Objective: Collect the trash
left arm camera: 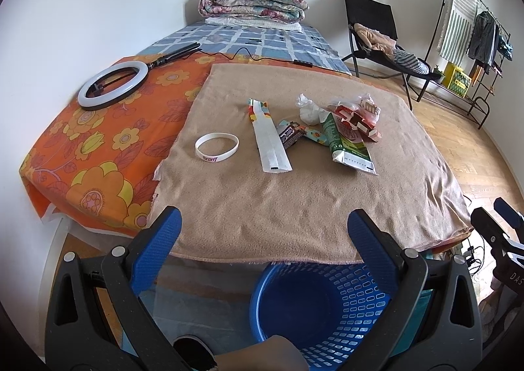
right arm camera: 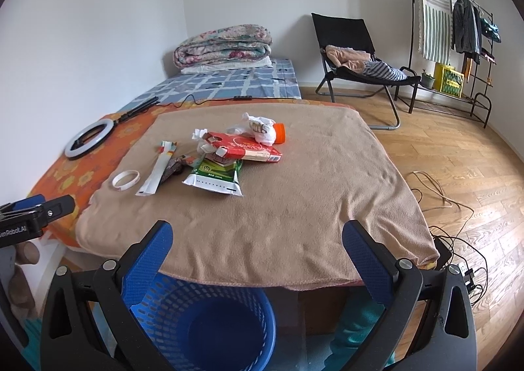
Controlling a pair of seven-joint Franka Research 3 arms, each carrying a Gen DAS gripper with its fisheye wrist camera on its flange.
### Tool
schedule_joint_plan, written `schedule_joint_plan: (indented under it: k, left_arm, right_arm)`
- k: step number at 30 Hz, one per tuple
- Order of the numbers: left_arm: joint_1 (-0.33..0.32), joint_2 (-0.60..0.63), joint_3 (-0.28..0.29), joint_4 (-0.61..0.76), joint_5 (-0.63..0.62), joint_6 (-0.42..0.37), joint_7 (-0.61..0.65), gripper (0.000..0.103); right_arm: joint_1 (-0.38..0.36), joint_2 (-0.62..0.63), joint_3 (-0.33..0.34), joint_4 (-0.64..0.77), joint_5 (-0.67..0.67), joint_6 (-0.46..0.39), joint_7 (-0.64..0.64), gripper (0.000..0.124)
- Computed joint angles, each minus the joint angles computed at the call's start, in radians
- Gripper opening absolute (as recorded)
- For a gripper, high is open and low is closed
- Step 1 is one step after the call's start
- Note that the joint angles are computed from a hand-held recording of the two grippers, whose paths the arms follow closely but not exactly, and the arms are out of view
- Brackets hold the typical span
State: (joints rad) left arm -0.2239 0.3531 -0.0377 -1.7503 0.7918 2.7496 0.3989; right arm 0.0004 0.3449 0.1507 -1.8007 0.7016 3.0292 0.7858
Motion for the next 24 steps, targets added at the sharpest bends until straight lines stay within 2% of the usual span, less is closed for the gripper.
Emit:
schedule_joint_plan:
  k: [3, 5, 6, 10, 14, 18, 24]
  left_arm:
    - [0.0, 0.016, -0.011, 0.042, -0.031, -0.037, 0.027, 0.103]
    - [0.004, 0.017, -0.012, 0.044, -0.043, -0.035, 0.035, 0.103]
    - [0.006, 0.017, -0.013, 0.045, -0.049, -0.033, 0.039, 0.103]
    - [0.026, 0.023, -0.033, 0.053, -0.111, -0.038, 0.105, 0.103]
    - [0.056, 0.051, -0.063, 0.097, -0.216, -0.065, 0.224, 0.103]
    - [0.08, 0.096, -0.074, 0.168, -0.32, -0.085, 0.312, 0.103]
    - [0.078, 0.197, -0.052, 0.336, -0.37, -0.139, 0.38, 0.103]
  right_arm:
    - [-0.029, 0.011, 0.035, 0.01, 0.032, 0.008, -0.055, 0.102]
    - [0.022, 0.019, -0.023, 0.006, -0.026, 0.037, -0.001, 0.102]
    - [0.025, 0.024, -0.028, 0.007, -0.043, 0.045, 0.006, 0.102]
    - [-0.013, 0.04, 0.004, 0.025, -0.053, 0.03, 0.002, 0.102]
    - [-0.072, 0.055, 0.056, 0.062, 0.006, -0.015, -0.05, 0.102]
    - [-0.081, 0.078, 0.053, 0.116, 0.043, -0.072, -0.085, 0.102]
    - [-0.068, 0.135, 0.013, 0.224, 0.055, -0.17, -0.058, 0.102]
